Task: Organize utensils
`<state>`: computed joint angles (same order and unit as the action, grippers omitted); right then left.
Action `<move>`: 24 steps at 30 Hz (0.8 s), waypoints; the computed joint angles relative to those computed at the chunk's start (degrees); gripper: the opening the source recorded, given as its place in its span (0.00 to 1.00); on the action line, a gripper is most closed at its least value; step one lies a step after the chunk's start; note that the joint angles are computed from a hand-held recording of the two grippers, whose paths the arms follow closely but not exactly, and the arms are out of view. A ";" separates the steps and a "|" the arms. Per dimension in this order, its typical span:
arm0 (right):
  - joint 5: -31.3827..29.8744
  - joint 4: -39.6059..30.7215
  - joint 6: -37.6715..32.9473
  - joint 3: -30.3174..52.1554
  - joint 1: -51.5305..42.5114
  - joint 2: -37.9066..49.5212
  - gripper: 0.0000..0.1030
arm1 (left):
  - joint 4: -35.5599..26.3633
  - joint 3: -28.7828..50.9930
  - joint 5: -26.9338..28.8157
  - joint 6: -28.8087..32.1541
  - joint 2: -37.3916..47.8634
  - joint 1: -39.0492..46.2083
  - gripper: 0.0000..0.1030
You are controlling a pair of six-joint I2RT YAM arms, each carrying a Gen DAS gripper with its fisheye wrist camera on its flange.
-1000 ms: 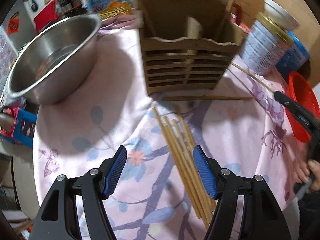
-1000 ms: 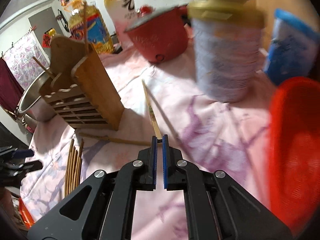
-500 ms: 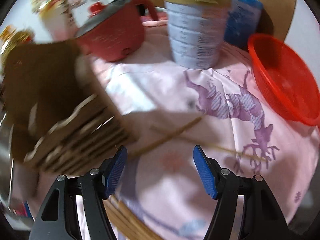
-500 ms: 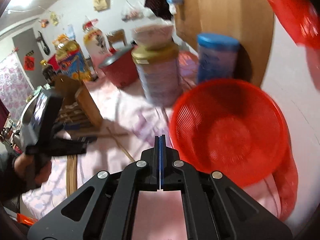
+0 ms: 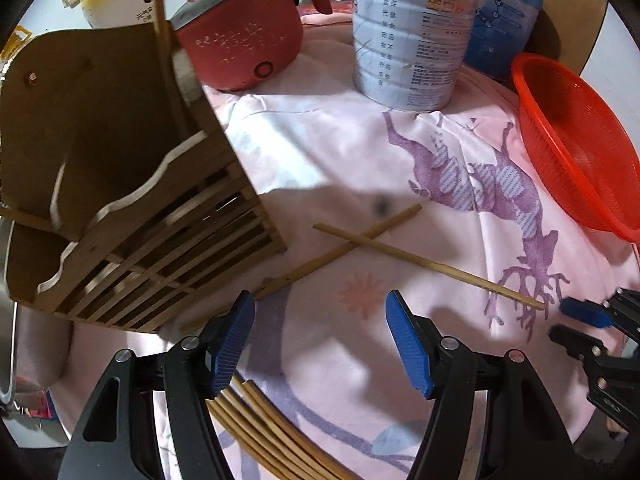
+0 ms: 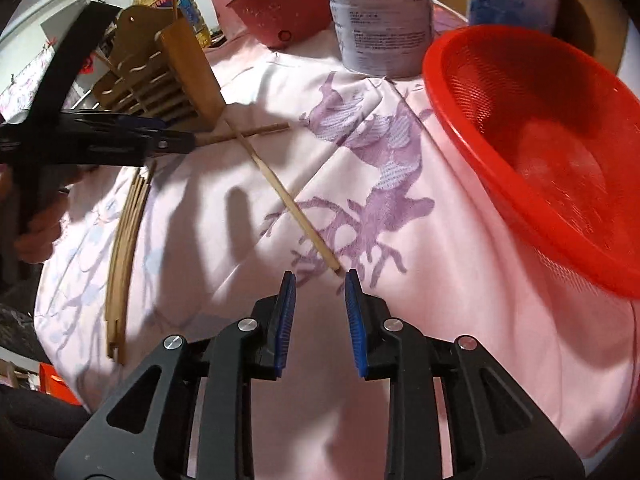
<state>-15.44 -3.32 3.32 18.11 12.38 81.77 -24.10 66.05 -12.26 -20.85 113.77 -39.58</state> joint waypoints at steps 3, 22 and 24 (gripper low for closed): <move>0.56 4.93 -1.07 0.97 0.28 6.52 0.26 | -0.84 1.31 -0.55 -0.16 0.63 -0.03 0.65; -4.81 -35.67 -11.73 11.92 -20.79 -31.55 0.06 | -1.70 21.08 0.11 14.75 18.61 -2.36 0.37; -4.34 -36.01 -10.63 12.30 -20.59 -32.00 0.06 | 0.20 20.02 0.93 16.82 18.70 -2.39 0.29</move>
